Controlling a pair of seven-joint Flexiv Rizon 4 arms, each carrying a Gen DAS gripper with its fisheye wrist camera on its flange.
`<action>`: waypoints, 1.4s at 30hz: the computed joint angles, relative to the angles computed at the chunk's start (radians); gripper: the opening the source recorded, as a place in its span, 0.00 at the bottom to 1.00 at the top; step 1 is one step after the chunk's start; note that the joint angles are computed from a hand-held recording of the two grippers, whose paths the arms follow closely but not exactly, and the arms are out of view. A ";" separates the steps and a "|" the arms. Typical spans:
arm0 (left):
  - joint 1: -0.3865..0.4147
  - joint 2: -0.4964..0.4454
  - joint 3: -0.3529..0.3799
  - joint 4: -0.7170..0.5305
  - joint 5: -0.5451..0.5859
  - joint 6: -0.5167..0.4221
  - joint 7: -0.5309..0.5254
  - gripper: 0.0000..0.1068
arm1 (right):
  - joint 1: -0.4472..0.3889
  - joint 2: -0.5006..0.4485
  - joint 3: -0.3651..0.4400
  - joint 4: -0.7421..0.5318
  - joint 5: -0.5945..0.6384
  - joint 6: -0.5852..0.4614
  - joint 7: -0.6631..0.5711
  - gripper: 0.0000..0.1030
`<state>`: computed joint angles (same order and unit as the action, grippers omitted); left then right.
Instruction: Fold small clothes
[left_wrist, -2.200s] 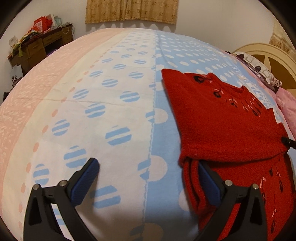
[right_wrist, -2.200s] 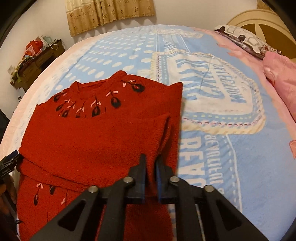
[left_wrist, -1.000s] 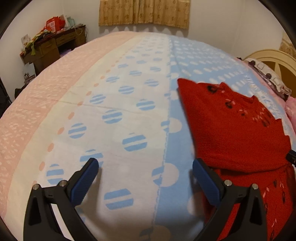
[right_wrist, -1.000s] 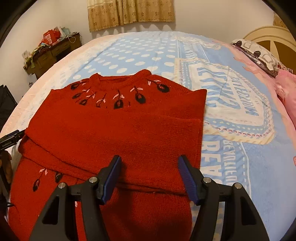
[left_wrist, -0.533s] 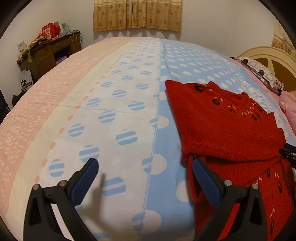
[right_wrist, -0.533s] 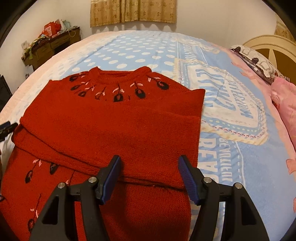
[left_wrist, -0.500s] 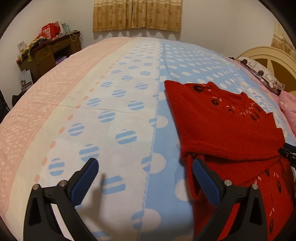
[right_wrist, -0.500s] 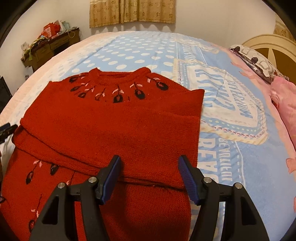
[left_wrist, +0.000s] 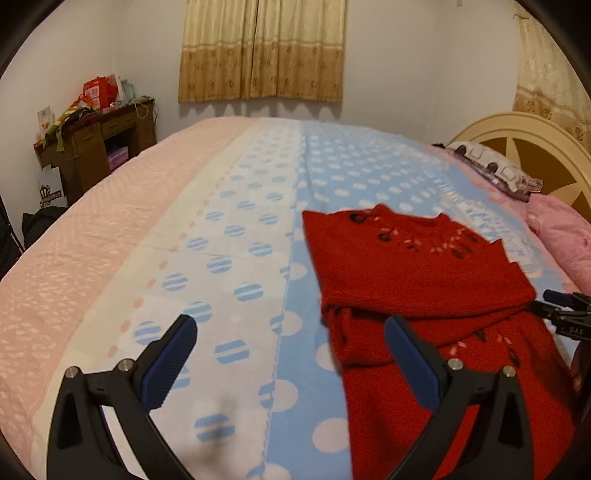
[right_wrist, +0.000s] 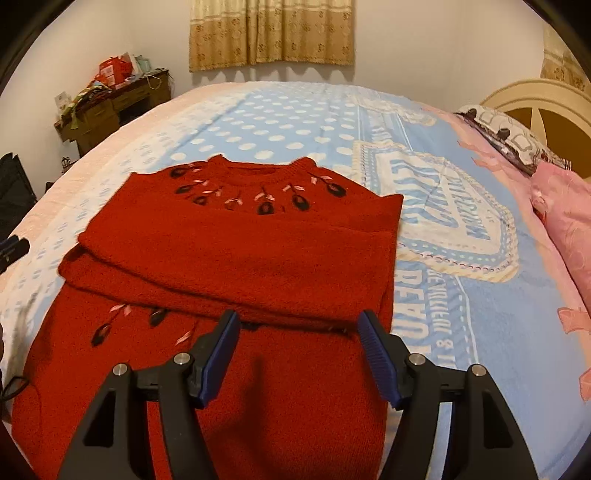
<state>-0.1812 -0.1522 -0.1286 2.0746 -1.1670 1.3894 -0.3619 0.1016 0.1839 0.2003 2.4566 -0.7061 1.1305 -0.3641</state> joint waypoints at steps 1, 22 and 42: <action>0.000 0.015 -0.002 0.010 -0.025 -0.004 0.019 0.96 | 0.001 0.009 0.005 0.003 -0.001 0.000 0.005 0.65; -0.098 0.288 0.117 0.236 -0.294 -0.043 0.307 0.96 | 0.122 0.206 0.129 0.101 0.142 -0.105 0.037 0.67; -0.099 0.400 0.173 0.423 -0.017 -0.246 0.133 0.96 | 0.299 0.431 0.254 0.126 0.345 -0.411 0.110 0.67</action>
<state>-0.2802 0.2476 0.0445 2.4972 -1.1838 1.1435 -0.2290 0.4009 0.6153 0.4547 2.5822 -0.3606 0.7192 -0.2540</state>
